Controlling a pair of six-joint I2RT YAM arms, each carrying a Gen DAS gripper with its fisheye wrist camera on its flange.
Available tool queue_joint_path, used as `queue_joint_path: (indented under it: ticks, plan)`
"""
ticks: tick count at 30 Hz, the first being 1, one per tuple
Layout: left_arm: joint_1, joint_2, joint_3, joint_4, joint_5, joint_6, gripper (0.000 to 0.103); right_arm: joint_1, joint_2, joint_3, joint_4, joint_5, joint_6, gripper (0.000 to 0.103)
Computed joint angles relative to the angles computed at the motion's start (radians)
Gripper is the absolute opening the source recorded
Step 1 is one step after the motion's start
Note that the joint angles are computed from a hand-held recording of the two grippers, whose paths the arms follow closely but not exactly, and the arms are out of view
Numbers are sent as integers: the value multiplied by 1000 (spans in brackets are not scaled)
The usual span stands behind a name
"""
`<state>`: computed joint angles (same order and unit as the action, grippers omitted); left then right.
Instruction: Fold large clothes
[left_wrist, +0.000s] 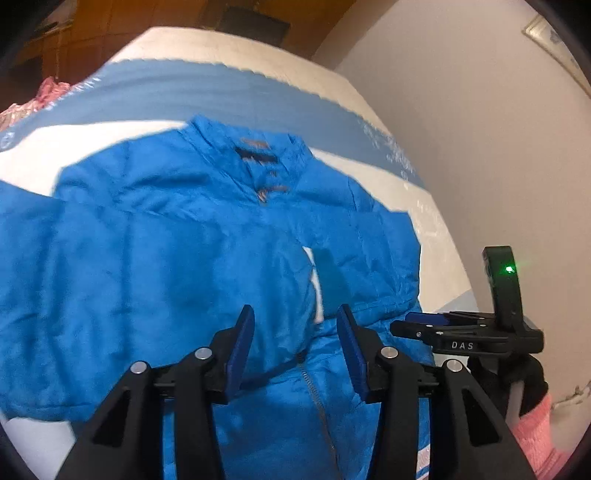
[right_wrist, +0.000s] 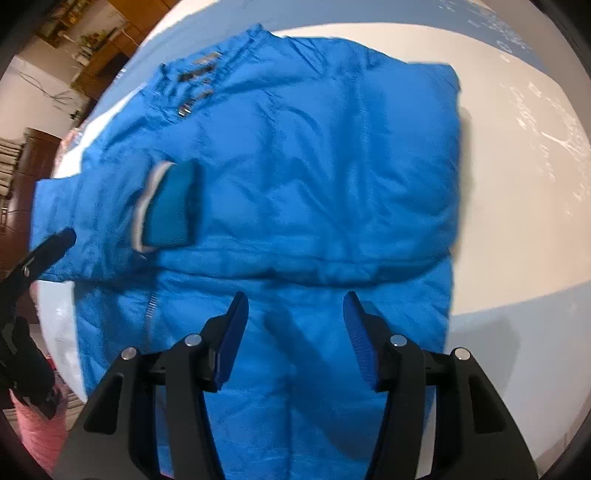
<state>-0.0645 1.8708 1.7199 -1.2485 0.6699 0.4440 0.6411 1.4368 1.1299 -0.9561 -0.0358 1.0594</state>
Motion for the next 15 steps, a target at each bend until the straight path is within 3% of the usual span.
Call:
queue_joint_path:
  ticks: [4, 12, 14, 15]
  plan:
    - [52, 19, 48, 53, -93, -55, 48, -34, 19, 33, 97, -73, -33, 63]
    - [83, 94, 52, 76, -149, -77, 48, -86, 288, 201, 175, -183, -102, 64]
    - [73, 97, 31, 99, -169, -85, 48, -78, 341, 249, 171, -169, -128, 51]
    - [68, 99, 23, 106, -176, -85, 48, -78, 352, 263, 180, -173, -141, 36]
